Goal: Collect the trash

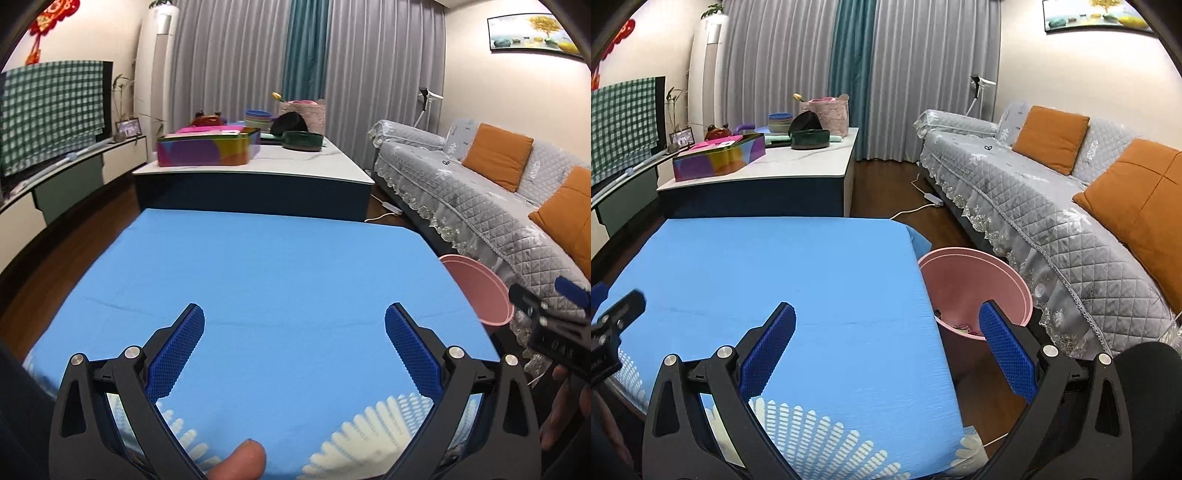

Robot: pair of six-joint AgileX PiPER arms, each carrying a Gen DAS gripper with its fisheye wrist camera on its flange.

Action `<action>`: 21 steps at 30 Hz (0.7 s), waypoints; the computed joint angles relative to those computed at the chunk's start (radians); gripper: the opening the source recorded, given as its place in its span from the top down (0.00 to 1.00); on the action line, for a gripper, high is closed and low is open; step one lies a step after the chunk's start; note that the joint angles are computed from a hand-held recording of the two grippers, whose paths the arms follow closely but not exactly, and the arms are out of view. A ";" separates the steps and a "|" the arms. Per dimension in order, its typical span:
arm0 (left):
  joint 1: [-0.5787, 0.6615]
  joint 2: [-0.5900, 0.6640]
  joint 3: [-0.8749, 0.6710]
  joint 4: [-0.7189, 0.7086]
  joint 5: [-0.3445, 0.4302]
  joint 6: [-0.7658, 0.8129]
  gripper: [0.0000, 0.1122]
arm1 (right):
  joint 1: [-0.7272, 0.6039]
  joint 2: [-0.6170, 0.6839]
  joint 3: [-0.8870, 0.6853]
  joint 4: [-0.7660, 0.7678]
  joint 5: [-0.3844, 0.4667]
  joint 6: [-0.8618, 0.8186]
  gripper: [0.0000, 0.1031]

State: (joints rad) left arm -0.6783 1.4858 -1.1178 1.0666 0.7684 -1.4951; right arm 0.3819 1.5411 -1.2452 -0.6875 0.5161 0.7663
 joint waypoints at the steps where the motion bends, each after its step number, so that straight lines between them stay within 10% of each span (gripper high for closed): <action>1: -0.007 -0.008 0.014 0.002 0.003 0.000 0.15 | 0.003 -0.003 0.005 -0.009 0.000 0.016 0.05; 21: -0.017 0.029 0.002 0.012 -0.005 -0.030 0.15 | 0.018 0.024 0.001 0.031 0.006 -0.002 0.05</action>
State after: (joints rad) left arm -0.6951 1.5153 -1.1154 1.0791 0.7636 -1.5255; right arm 0.3996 1.5649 -1.2444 -0.6569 0.5218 0.7639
